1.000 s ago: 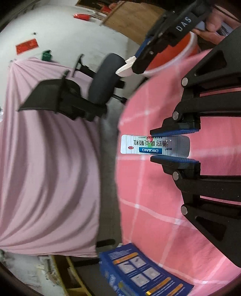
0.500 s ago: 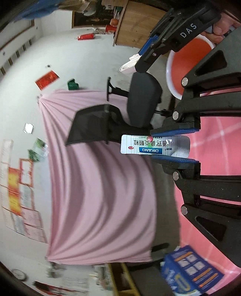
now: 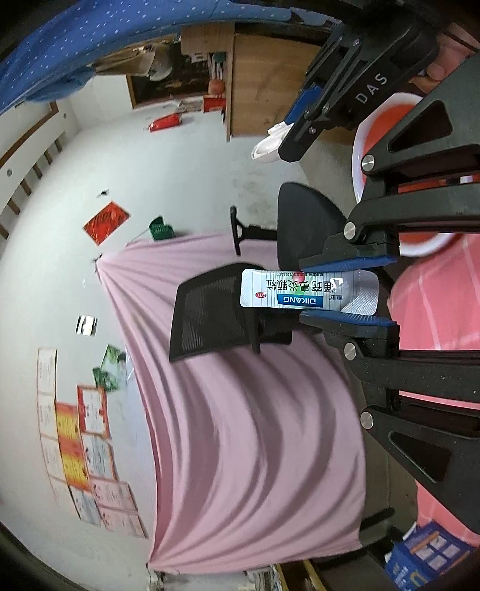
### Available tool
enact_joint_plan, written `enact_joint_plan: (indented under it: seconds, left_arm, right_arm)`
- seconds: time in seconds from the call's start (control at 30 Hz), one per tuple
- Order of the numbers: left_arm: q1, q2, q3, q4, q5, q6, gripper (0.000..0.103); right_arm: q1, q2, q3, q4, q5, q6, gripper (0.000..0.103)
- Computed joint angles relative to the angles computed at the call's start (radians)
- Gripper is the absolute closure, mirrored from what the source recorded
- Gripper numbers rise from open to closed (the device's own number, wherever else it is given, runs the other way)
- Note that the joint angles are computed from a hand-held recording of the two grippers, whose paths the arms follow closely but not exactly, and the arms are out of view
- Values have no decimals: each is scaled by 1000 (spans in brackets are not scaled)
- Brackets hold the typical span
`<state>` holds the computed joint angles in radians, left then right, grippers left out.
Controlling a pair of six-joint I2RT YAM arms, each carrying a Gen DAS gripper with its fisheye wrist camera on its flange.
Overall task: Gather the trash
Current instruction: 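Lift packet and case and carry both over the orange bucket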
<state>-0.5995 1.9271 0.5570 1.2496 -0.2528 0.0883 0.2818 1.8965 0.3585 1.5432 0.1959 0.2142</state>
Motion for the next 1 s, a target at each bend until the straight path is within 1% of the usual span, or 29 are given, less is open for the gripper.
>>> enact_joint_plan:
  seconds: [0.2, 0.33, 0.5, 0.63, 0.73, 1.0]
  left_arm:
    - [-31, 43, 120, -139, 23, -18, 86]
    - [-33, 80, 206, -267, 78, -38, 86]
    - [-34, 130, 293, -382, 112, -71, 86]
    - [-34, 149, 336, -450, 132, -100, 86]
    - [-26, 156, 385, -541, 168, -123, 86]
    - [-15, 165, 438, -664, 206, -137, 85]
  right_arm:
    - [-94, -36, 11, -121, -34, 60, 76]
    - [-150, -51, 24, -209, -68, 100, 76]
    - [-200, -58, 50, -323, -108, 132, 76]
    - [-232, -53, 68, -379, -135, 151, 76]
    - [-239, -47, 86, -424, -142, 172, 76]
    - [-253, -33, 121, -509, -181, 199, 76]
